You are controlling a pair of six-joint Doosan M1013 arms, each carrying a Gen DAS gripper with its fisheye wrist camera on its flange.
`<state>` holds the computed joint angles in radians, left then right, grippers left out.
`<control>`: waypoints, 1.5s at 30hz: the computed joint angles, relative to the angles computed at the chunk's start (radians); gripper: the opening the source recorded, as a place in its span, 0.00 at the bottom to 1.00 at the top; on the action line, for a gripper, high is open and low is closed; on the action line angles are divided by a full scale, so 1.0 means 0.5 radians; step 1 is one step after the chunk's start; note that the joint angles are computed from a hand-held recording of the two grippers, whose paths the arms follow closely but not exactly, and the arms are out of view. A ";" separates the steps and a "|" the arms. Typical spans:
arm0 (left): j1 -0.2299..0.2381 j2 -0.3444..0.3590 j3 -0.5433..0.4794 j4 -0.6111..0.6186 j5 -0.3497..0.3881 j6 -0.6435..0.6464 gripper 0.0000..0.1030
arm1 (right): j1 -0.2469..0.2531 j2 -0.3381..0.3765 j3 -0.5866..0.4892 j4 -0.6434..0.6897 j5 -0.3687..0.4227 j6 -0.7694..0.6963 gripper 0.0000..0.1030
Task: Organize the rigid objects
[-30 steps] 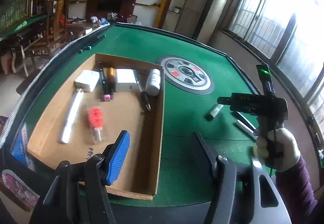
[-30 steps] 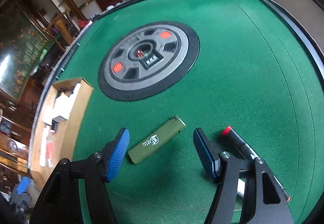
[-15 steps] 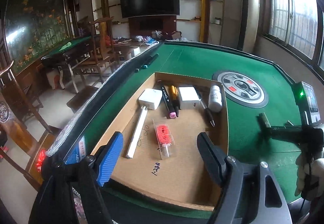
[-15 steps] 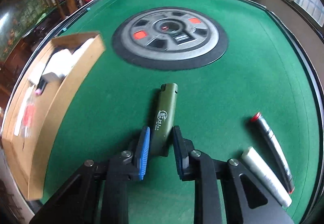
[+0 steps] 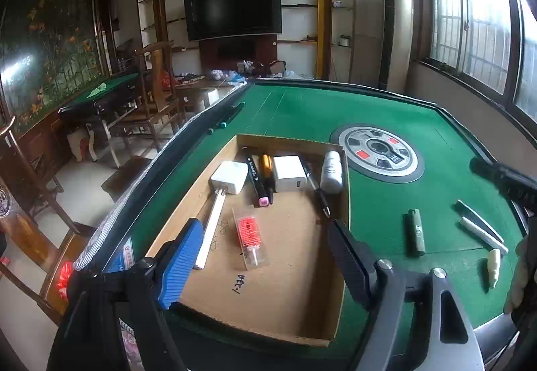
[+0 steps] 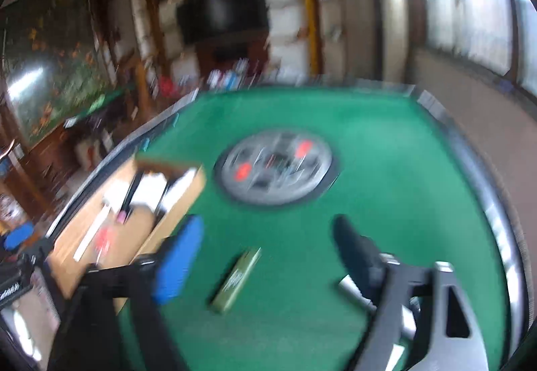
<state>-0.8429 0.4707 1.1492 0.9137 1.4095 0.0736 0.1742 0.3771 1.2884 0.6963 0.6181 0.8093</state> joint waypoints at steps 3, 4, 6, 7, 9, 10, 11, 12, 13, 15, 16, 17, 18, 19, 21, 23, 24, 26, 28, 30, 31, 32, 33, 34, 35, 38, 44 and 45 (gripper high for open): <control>-0.024 0.030 -0.044 0.063 -0.022 0.008 0.78 | -0.044 -0.085 0.168 0.665 -0.502 -0.542 1.00; -0.027 0.040 -0.060 0.067 -0.033 0.011 0.79 | -0.064 -0.070 0.140 0.714 -0.505 -0.544 1.00; -0.034 0.067 -0.096 0.058 -0.066 0.034 0.79 | -0.104 0.021 0.000 0.498 -0.335 -0.274 1.00; -0.039 0.085 -0.123 0.046 -0.064 0.056 0.79 | -0.113 0.071 -0.098 0.248 -0.228 -0.012 1.00; -0.049 0.123 -0.182 0.024 -0.059 0.130 0.79 | -0.120 0.153 -0.209 -0.028 -0.178 0.287 1.00; -0.058 0.141 -0.208 0.036 -0.048 0.155 0.79 | -0.118 0.184 -0.240 -0.151 -0.195 0.391 1.00; -0.069 0.157 -0.231 0.056 -0.040 0.180 0.79 | -0.115 0.213 -0.269 -0.275 -0.208 0.478 1.00; -0.079 0.170 -0.251 0.078 -0.041 0.205 0.79 | -0.115 0.241 -0.289 -0.386 -0.218 0.549 1.00; -0.087 0.182 -0.270 0.096 -0.047 0.227 0.79 | -0.117 0.264 -0.303 -0.465 -0.221 0.603 1.00; -0.094 0.210 -0.316 0.106 -0.062 0.280 0.79 | -0.150 0.293 -0.296 -0.382 -0.221 0.580 1.00; -0.095 0.223 -0.337 0.100 -0.066 0.301 0.79 | -0.173 0.299 -0.281 -0.262 -0.212 0.534 1.00; -0.093 0.236 -0.357 0.087 -0.073 0.323 0.79 | -0.194 0.306 -0.278 -0.211 -0.180 0.549 1.00; -0.090 0.250 -0.381 0.067 -0.078 0.344 0.79 | -0.213 0.323 -0.307 -0.184 -0.101 0.607 1.00; -0.086 0.262 -0.402 0.041 -0.086 0.361 0.79 | -0.233 0.327 -0.312 -0.076 -0.066 0.566 1.00; -0.074 0.276 -0.425 -0.029 -0.124 0.370 0.79 | -0.255 0.297 -0.259 0.062 -0.125 0.482 1.00; -0.063 0.284 -0.436 -0.107 -0.168 0.379 0.79 | -0.252 0.287 -0.242 0.020 -0.161 0.506 1.00; -0.060 0.288 -0.440 -0.136 -0.186 0.380 0.79 | -0.252 0.283 -0.235 0.014 -0.160 0.515 1.00; -0.057 0.299 -0.455 -0.176 -0.203 0.399 0.79 | -0.256 0.280 -0.227 0.028 -0.157 0.514 1.00; -0.061 0.310 -0.469 -0.195 -0.208 0.431 0.79 | -0.250 0.279 -0.222 -0.036 -0.187 0.571 1.00; -0.068 0.313 -0.473 -0.196 -0.224 0.446 0.79 | -0.253 0.278 -0.221 -0.061 -0.184 0.611 1.00; -0.073 0.314 -0.474 -0.193 -0.232 0.445 0.79 | -0.254 0.280 -0.223 -0.081 -0.180 0.633 1.00; -0.075 0.315 -0.475 -0.196 -0.239 0.448 0.79 | -0.253 0.281 -0.224 -0.103 -0.177 0.654 1.00; -0.076 0.316 -0.477 -0.205 -0.246 0.457 0.79 | -0.253 0.285 -0.231 -0.114 -0.168 0.668 1.00; -0.074 0.315 -0.474 -0.214 -0.254 0.464 0.79 | -0.255 0.288 -0.235 -0.119 -0.157 0.677 1.00; -0.074 0.311 -0.465 -0.217 -0.263 0.465 0.79 | -0.257 0.290 -0.236 -0.125 -0.149 0.691 1.00; -0.074 0.293 -0.435 -0.211 -0.278 0.439 0.79 | -0.261 0.289 -0.231 -0.145 -0.136 0.732 1.00; -0.070 0.275 -0.406 -0.212 -0.301 0.416 0.79 | -0.265 0.286 -0.220 -0.167 -0.125 0.751 1.00; -0.068 0.276 -0.406 -0.223 -0.310 0.421 0.79 | -0.264 0.289 -0.225 -0.168 -0.123 0.752 1.00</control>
<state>-0.8770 0.6087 0.9459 0.8020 1.2545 0.2841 0.0421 0.5215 1.1759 0.6123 0.5564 1.1853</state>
